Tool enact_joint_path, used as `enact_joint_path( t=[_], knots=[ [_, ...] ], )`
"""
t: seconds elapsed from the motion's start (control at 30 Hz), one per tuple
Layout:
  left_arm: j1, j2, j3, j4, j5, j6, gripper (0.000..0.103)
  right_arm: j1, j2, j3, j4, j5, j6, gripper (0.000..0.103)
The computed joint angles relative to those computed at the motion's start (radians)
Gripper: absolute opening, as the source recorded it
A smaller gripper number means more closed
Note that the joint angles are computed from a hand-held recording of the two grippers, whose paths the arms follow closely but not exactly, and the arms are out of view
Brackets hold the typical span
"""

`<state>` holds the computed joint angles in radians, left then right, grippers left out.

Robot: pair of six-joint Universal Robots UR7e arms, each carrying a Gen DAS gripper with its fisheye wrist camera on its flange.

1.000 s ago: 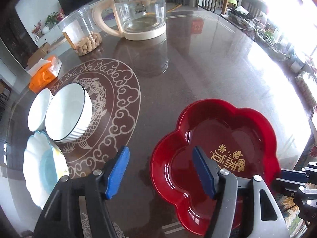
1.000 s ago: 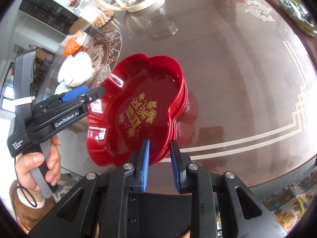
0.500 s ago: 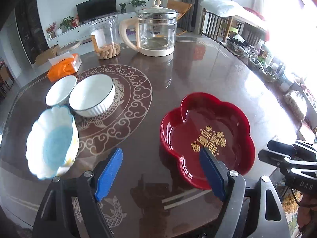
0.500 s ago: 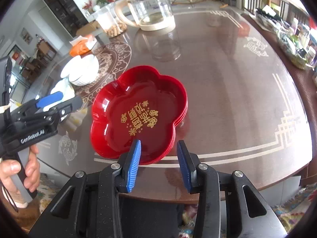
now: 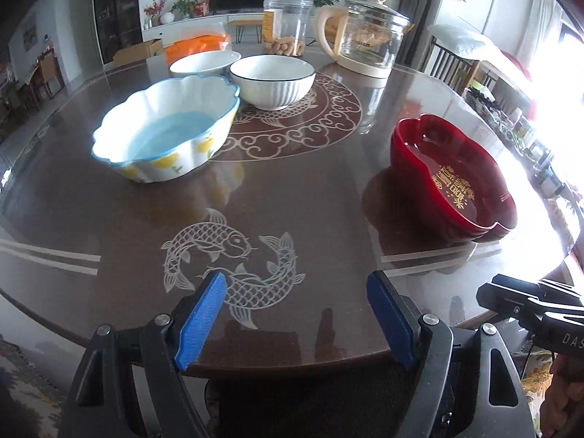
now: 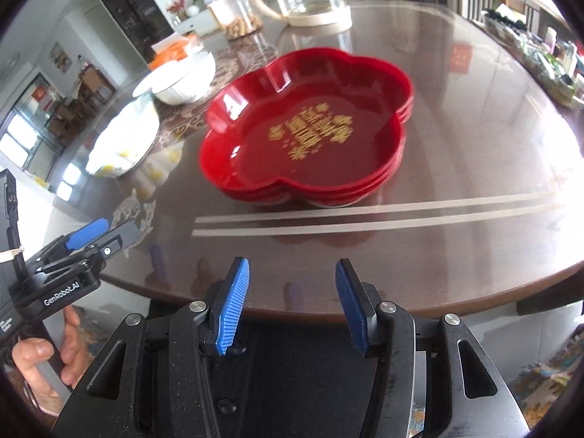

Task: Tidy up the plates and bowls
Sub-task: 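Withdraw both grippers from the red plate stack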

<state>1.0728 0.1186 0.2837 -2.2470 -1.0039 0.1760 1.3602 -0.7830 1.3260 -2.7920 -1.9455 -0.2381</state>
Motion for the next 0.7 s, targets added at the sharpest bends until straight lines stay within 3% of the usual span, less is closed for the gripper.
enact_joint_path(
  t=[0.1,0.27,0.4,0.47,0.53,0.57,0.63,0.7],
  knots=[
    [0.011,-0.042,0.07,-0.043,-0.008,-0.028,0.079,0.003,0.044,-0.089,0.135,0.087,0.042,0.054],
    [0.025,-0.107,0.185,-0.113,0.005,-0.046,0.079,0.015,0.151,-0.257,0.223,0.029,0.111,0.054],
    [0.038,-0.134,0.229,-0.122,-0.003,-0.079,0.079,-0.009,0.2,-0.387,0.29,0.065,0.222,0.05],
    [0.043,-0.142,0.239,-0.12,-0.009,-0.094,0.079,-0.015,0.237,-0.45,0.24,0.03,0.246,0.048],
    [0.045,-0.154,0.255,-0.126,-0.01,-0.101,0.079,-0.004,0.28,-0.502,0.126,-0.1,0.218,0.05],
    [0.044,-0.164,0.275,-0.144,-0.007,-0.099,0.079,-0.003,0.28,-0.5,0.086,-0.126,0.215,0.052],
    [0.041,-0.179,0.306,-0.181,0.01,-0.09,0.079,-0.008,0.234,-0.434,0.052,-0.068,0.231,0.052],
    [0.039,-0.173,0.298,-0.183,0.027,-0.09,0.08,0.001,0.197,-0.363,0.01,-0.057,0.185,0.057]
  ],
)
